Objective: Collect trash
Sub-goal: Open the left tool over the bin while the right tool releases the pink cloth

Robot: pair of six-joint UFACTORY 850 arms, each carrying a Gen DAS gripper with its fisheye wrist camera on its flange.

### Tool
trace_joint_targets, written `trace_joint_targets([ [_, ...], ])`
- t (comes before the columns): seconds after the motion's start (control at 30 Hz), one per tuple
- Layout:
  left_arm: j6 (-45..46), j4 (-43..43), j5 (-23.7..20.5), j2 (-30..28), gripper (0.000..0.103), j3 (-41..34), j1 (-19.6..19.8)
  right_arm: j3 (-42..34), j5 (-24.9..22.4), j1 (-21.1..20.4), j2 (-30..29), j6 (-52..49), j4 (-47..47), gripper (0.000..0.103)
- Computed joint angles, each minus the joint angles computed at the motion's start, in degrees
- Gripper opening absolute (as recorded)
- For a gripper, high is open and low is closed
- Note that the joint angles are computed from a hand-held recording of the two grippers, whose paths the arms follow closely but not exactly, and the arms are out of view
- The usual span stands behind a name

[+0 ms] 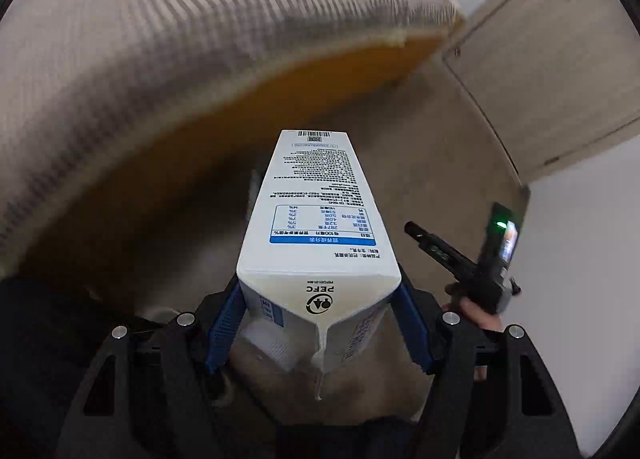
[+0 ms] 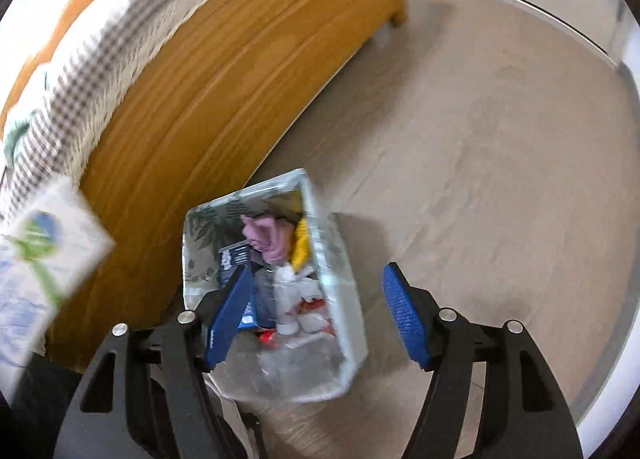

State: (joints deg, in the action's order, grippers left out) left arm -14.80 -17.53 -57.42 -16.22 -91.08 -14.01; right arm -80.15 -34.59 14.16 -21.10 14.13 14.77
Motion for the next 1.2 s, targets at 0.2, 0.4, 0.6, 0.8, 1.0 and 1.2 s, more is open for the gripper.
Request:
trace_joint_targets([
  [0.2, -4.6, 1.7, -1.3, -11.7, 0.067, -6.6, -3.0, 5.9, 0.4, -2.1, 4.5, -1.4, 1.3, 0.065],
  [0.4, -6.1, -1.7, -6.8, -25.5, 0.069, -15.6, -4.1, 6.0, -0.3, -2.2, 3.8, -2.0, 3.0, 0.065],
  [0.6, -6.2, -5.0, -6.7, -30.7, 0.077, -19.3, -5.7, 4.9, -1.9, -0.9, 3.6, -3.0, 1.3, 0.065],
  [0.8, -0.8, -5.2, -2.5, -27.1, 0.092, -17.6, -4.9, 1.8, -3.9, -0.3, 2.0, -2.8, -1.6, 0.065],
  [1.0, 1.7, -8.1, 1.3, -20.0, 0.095, -11.6, -0.5, -2.8, -5.7, 1.2, 1.4, -2.6, -5.5, 0.065],
  [1.2, 2.6, -7.4, 2.6, -15.3, 0.095, -10.3, 3.3, -8.5, -10.0, 4.2, 0.1, -0.5, -11.5, 0.065],
])
